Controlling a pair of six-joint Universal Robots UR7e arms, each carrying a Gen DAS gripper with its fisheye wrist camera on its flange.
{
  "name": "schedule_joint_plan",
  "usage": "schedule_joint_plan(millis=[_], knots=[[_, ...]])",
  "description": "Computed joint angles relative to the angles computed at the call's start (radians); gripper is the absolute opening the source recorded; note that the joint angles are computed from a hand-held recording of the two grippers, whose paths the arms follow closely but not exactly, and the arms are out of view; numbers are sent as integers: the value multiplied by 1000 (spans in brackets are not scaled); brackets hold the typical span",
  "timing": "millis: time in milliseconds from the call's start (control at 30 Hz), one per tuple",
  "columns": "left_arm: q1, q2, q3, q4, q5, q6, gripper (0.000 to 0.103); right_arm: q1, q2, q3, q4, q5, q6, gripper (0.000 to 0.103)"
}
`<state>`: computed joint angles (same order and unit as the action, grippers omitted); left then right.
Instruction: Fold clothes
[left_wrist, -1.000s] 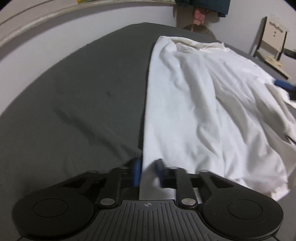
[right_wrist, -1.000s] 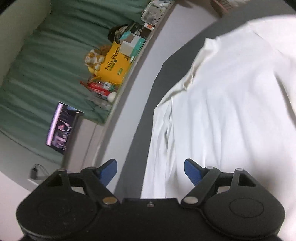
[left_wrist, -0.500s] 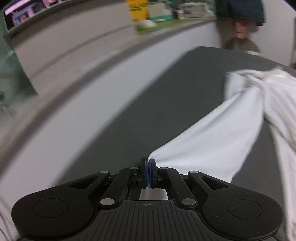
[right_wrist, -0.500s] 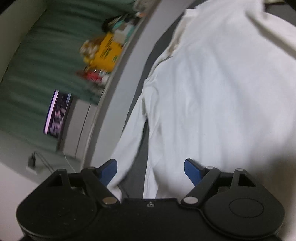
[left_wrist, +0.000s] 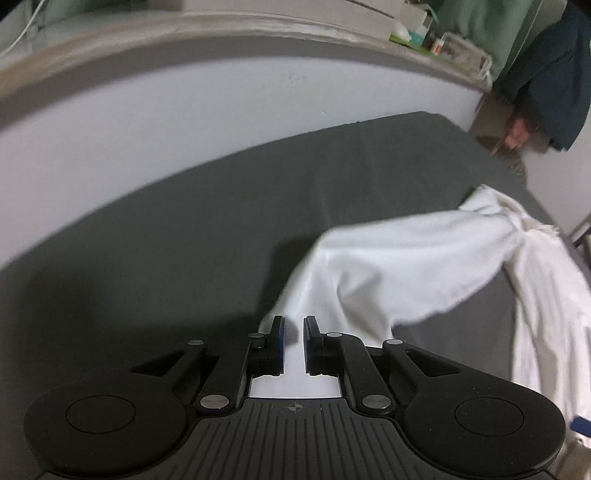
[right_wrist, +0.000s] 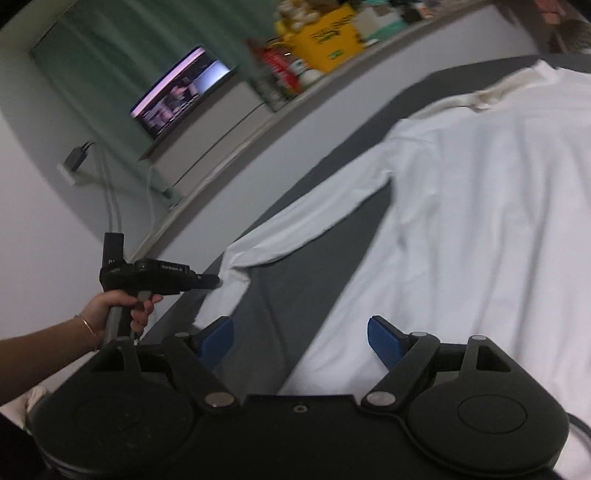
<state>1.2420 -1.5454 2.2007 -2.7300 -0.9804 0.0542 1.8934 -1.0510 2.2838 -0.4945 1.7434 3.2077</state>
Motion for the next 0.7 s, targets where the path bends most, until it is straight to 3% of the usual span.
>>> schedule_joint_plan(millis=[167,267,400,433,467,500,700], knots=[[49,-108,39,79,-76,63,8,7,7,-2,19,-35,47,80],[64,-112,48,82,-125,30,9,-5,25,-18,38,-42,63,80],[59,-118,59,82,-78,8,14,-34,43,-23,47,-78,98,80],[72,-143,59,92,-73,10,35,-35,45,-24,47,-82,96,80],[67,-145,65,73,-50,-8,76,-36,47,-26,47,-85,95,80],[61,-147,71,55,-28,-23,103,-35,49,-26,46,-87,93,80],[41,-156,79,86,14,-17,101,-37,40,-16,36,-105,109,80]])
